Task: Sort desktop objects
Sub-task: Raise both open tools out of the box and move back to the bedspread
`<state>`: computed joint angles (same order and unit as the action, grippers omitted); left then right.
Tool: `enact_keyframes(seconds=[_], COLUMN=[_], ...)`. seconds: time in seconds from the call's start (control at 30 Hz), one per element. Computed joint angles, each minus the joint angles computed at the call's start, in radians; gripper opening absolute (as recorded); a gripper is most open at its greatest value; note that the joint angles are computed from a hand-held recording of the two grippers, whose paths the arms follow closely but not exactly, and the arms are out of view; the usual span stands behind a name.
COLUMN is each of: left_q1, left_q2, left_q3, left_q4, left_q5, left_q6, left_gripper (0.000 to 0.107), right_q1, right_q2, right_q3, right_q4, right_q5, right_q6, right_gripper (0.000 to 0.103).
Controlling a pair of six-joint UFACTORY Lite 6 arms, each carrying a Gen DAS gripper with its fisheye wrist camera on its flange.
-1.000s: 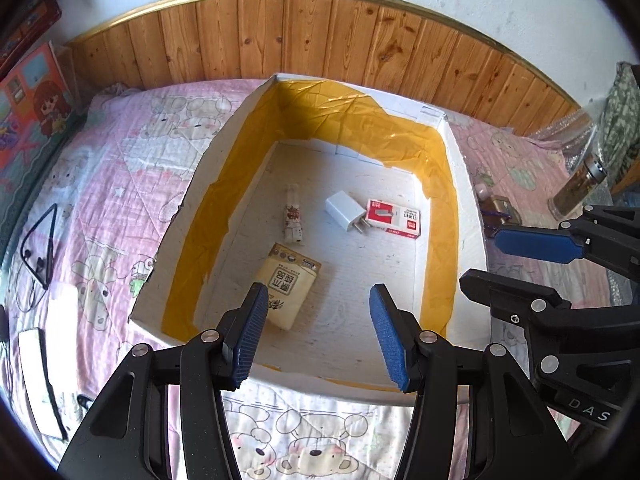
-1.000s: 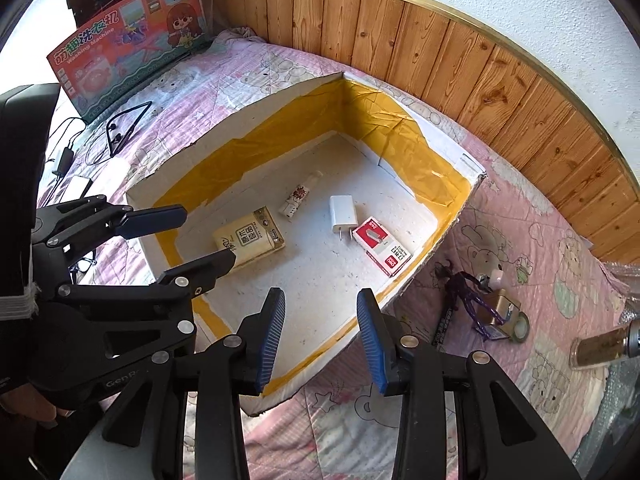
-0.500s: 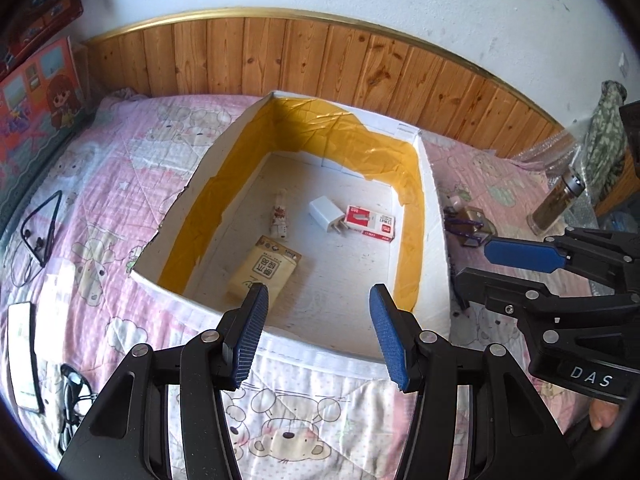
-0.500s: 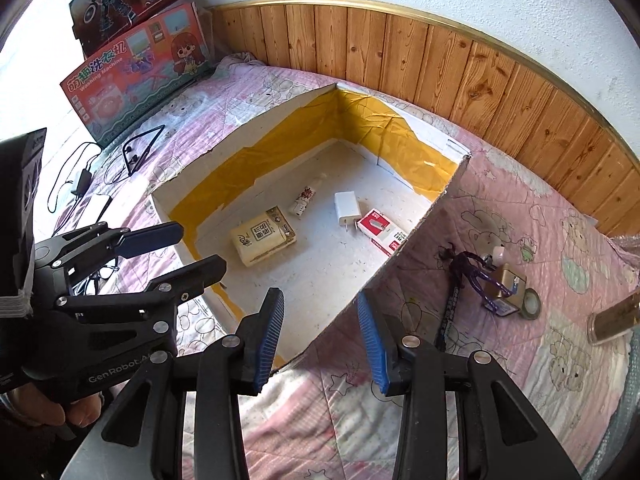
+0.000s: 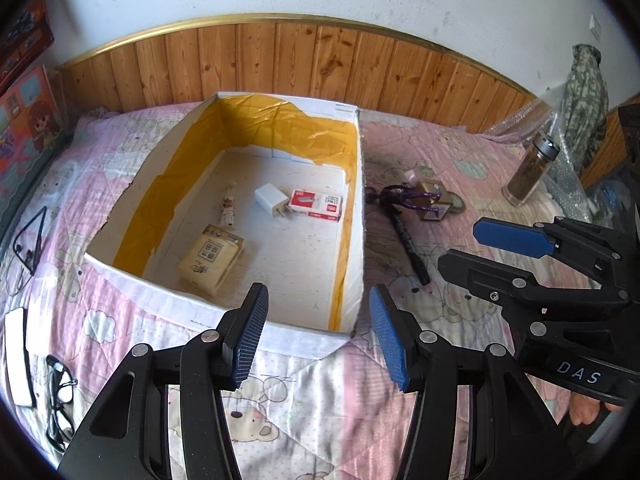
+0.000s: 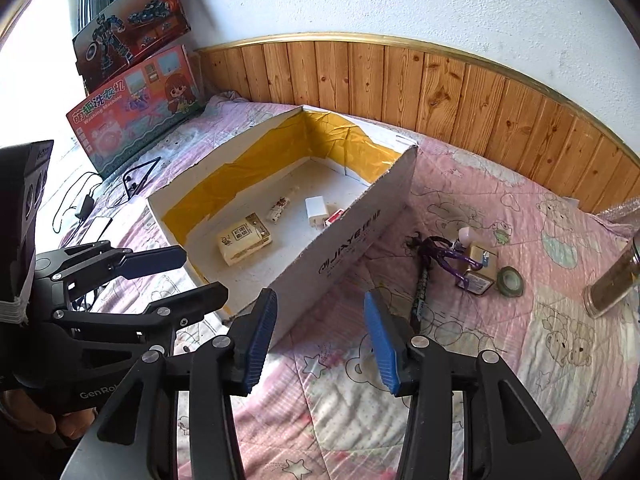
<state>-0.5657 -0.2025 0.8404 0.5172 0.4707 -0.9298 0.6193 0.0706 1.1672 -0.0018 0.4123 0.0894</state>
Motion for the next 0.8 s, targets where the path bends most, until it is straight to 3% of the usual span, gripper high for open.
enact_keyframes(seconds=[0.27, 0.53, 0.67, 0.8], left_q1=[-0.083, -0.134, -0.119, -0.101], left_q2=[0.132, 0.375, 0.552, 0.741], left_q3=[0.097, 0.302, 0.457, 0.641], left_q4=[-0.031, -0.105, -0.233, -0.373], left_q5=[-0.017, -0.031, -0.032, -0.015], left_q6=[-0.038, 0.008, 0.127, 0.262], left_gripper=[0.056, 0.056, 0.056, 0.056], right_q1=[-0.201, -0.439, -0.536, -0.621], right_q2=[-0.069, 0.035, 0.148, 0.292], right_q3=[-0.162, -0.172, -0.104, 0.028], right_q4=[0.347, 0.659, 0.712, 0.657], right_q5=[-0.058, -0.037, -0.018, -0.002], right_q6=[-0.344, -0.68, -0.734, -0.686], right_gripper=[0.047, 0.047, 0.047, 0.048])
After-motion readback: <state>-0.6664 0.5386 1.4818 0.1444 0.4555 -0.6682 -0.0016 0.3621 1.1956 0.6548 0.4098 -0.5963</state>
